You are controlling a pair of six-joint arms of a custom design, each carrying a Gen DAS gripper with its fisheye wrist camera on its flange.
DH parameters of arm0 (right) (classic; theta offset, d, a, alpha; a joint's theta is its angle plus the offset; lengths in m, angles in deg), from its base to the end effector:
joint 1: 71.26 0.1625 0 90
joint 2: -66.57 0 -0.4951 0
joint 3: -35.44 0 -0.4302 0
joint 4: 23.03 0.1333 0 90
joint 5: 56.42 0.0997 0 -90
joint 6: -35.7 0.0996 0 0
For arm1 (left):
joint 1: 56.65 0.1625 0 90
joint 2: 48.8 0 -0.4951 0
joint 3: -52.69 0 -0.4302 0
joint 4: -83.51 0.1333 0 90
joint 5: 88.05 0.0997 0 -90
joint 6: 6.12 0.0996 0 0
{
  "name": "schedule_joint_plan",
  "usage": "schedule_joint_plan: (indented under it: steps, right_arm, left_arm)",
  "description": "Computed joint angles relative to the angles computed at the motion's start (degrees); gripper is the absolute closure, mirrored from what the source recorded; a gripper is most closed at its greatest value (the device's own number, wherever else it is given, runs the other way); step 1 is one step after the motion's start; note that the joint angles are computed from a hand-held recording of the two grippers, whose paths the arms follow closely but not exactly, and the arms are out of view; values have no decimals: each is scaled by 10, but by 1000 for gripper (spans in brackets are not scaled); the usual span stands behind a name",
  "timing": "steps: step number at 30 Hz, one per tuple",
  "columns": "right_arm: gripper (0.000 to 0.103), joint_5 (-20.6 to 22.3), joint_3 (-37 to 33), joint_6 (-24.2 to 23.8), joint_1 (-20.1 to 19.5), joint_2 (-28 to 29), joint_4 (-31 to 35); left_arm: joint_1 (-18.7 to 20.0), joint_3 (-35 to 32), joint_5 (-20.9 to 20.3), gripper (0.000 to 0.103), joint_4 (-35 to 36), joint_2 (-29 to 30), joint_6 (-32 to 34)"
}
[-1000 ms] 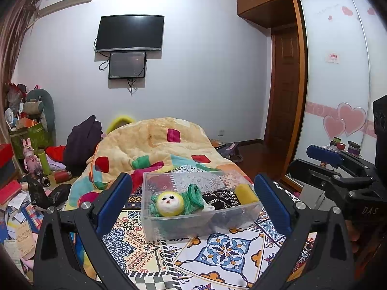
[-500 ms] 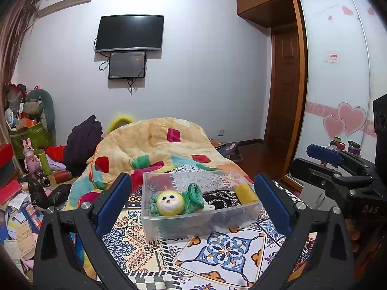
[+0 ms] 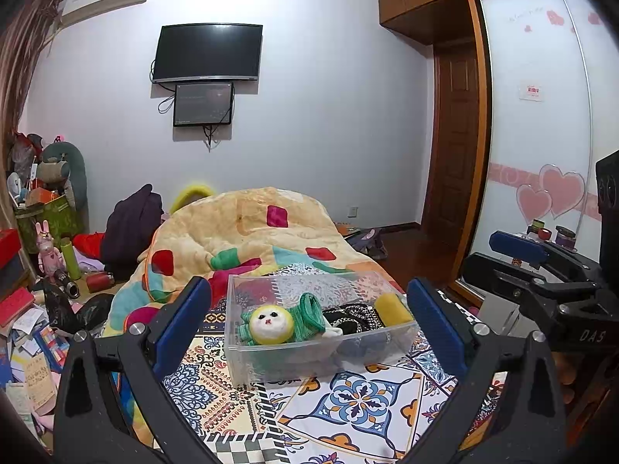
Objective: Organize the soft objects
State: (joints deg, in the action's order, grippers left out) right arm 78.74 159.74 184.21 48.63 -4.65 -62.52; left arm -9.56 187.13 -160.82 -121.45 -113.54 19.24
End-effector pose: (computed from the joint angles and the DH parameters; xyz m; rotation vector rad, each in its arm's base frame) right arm 0.2849 -0.3699 0.1739 0.4388 -1.9685 1.4973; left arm -0.2200 -0.4758 0.2106 1.3901 2.3580 -1.1886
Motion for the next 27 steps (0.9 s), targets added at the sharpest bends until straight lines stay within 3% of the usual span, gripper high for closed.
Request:
schedule_joint_plan:
  steps: [27]
  right_arm:
    - [16, -1, 1, 7, 0, -2, 4]
  left_arm:
    - [3, -3, -6, 0, 16, -2, -11]
